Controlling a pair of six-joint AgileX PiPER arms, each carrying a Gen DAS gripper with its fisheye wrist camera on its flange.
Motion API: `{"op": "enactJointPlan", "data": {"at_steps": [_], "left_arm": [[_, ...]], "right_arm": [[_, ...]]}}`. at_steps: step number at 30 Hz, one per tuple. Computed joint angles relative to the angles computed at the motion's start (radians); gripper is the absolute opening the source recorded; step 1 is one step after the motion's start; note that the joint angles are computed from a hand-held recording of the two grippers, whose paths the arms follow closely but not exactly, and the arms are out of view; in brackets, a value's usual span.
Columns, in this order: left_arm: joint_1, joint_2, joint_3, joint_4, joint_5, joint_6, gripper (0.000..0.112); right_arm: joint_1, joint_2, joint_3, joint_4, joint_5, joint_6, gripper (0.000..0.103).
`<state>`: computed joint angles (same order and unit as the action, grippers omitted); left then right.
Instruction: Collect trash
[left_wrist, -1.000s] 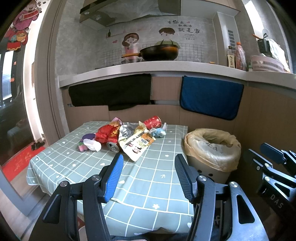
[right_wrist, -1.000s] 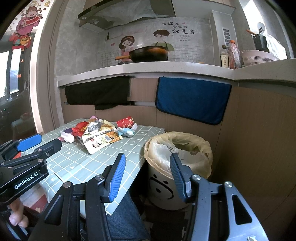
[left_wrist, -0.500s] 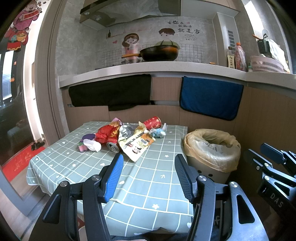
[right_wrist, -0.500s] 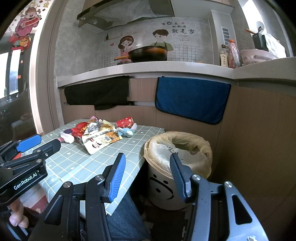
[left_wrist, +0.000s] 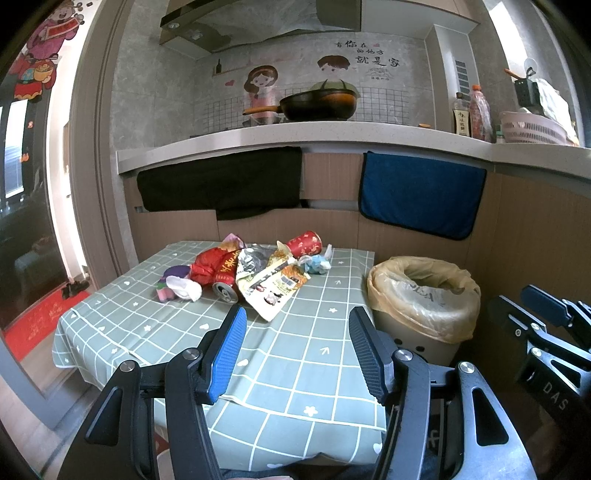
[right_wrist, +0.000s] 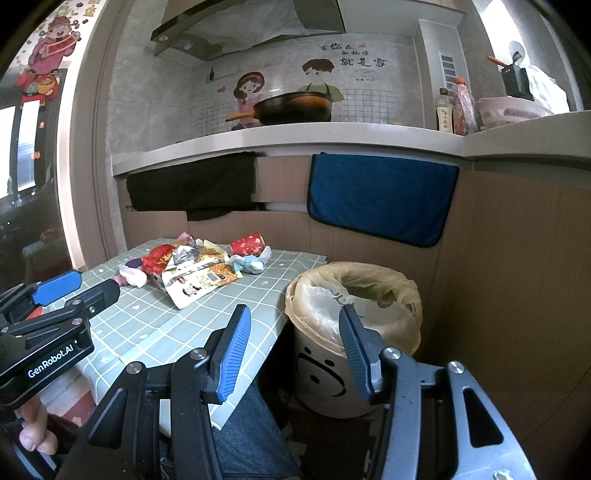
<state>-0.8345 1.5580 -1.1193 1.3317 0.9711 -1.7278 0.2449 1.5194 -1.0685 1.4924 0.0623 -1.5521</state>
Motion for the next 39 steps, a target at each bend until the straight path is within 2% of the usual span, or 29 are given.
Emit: {"op": "enactJointPlan", "data": {"at_steps": [2, 3, 5, 15, 18, 19, 21, 24, 27, 31, 34, 36, 39], "left_arm": [[0.000, 0.001, -0.004, -0.005, -0.001, 0.004, 0.059], [0.041, -0.002, 0.007, 0.009, -0.036, 0.005, 0.059], [0.051, -0.003, 0.007, 0.008, -0.045, 0.009, 0.059], [0.055, -0.008, 0.016, 0.011, -0.048, 0.003, 0.059], [0.078, -0.008, 0.012, 0.013, -0.060, 0.003, 0.059], [0.061, -0.004, 0.008, 0.008, -0.043, -0.004, 0.059], [0.079, 0.002, -0.002, 0.003, -0.048, 0.000, 0.059], [0.115, 0.004, -0.005, 0.015, -0.073, -0.001, 0.059], [0.185, -0.002, -0.004, 0.013, -0.158, 0.010, 0.059], [0.352, -0.023, 0.027, 0.008, -0.366, -0.041, 0.059], [0.455, 0.009, 0.014, -0.044, -0.477, -0.010, 0.058], [0.532, 0.049, -0.015, -0.166, -0.576, 0.107, 0.059], [0.643, 0.133, -0.071, -0.457, -0.757, 0.406, 0.059]], "right_arm": [[-0.002, -0.001, 0.003, 0.004, 0.001, -0.003, 0.048], [-0.002, -0.001, 0.003, 0.004, 0.001, -0.003, 0.048], [-0.003, -0.002, 0.003, -0.005, 0.001, 0.007, 0.048], [-0.005, 0.000, 0.004, -0.012, 0.007, 0.015, 0.048], [-0.008, 0.008, -0.007, -0.157, 0.014, 0.165, 0.048], [-0.013, 0.015, -0.017, -0.179, 0.022, 0.189, 0.048], [-0.022, 0.036, -0.051, -0.309, 0.034, 0.324, 0.048], [-0.035, 0.079, -0.113, -0.382, 0.047, 0.413, 0.048], [-0.037, 0.138, -0.201, -0.527, 0.064, 0.547, 0.048], [-0.022, 0.233, -0.337, -0.682, 0.082, 0.670, 0.048], [-0.010, 0.314, -0.445, -0.807, 0.115, 0.790, 0.048], [-0.002, 0.366, -0.508, -0.863, 0.139, 0.849, 0.048], [0.000, 0.456, -0.617, -0.933, 0.210, 0.921, 0.048]]}}
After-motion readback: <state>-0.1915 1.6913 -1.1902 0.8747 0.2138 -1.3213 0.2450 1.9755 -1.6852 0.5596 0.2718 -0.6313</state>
